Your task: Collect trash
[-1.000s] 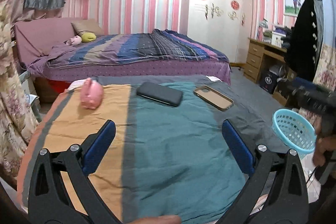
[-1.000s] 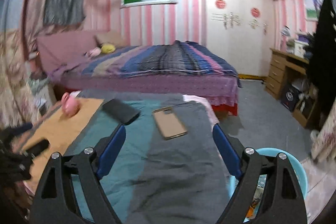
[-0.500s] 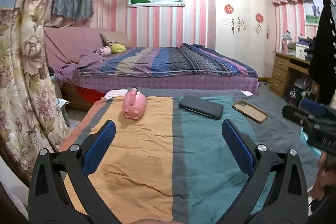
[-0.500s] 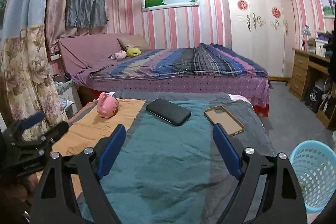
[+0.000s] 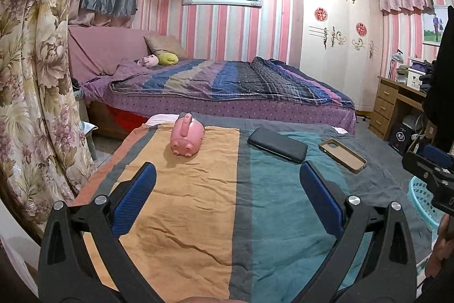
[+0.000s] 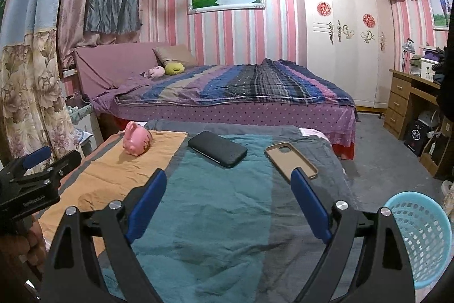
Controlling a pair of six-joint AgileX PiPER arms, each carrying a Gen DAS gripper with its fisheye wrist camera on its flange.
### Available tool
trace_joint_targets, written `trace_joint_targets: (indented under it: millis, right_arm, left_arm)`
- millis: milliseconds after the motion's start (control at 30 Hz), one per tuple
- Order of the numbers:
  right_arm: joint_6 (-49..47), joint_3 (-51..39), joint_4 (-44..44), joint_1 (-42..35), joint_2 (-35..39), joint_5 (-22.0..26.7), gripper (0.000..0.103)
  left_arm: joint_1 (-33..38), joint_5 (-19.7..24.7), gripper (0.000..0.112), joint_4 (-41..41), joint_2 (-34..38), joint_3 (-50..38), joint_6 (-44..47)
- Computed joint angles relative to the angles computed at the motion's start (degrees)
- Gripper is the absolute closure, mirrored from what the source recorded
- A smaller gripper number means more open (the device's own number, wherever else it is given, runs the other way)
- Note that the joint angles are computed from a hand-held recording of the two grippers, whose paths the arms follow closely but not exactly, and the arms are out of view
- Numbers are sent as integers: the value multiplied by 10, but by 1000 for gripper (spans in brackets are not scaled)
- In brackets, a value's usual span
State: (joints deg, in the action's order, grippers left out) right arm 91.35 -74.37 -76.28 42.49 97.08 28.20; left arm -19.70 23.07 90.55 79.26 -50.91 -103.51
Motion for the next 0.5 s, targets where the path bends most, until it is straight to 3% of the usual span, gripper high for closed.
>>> trace_joint_targets:
  millis: [500]
  right_arm:
    - [9,18,-2,-28,-15,-16,14]
  left_arm:
    - [-30,15,15,-15,31,-22,-3]
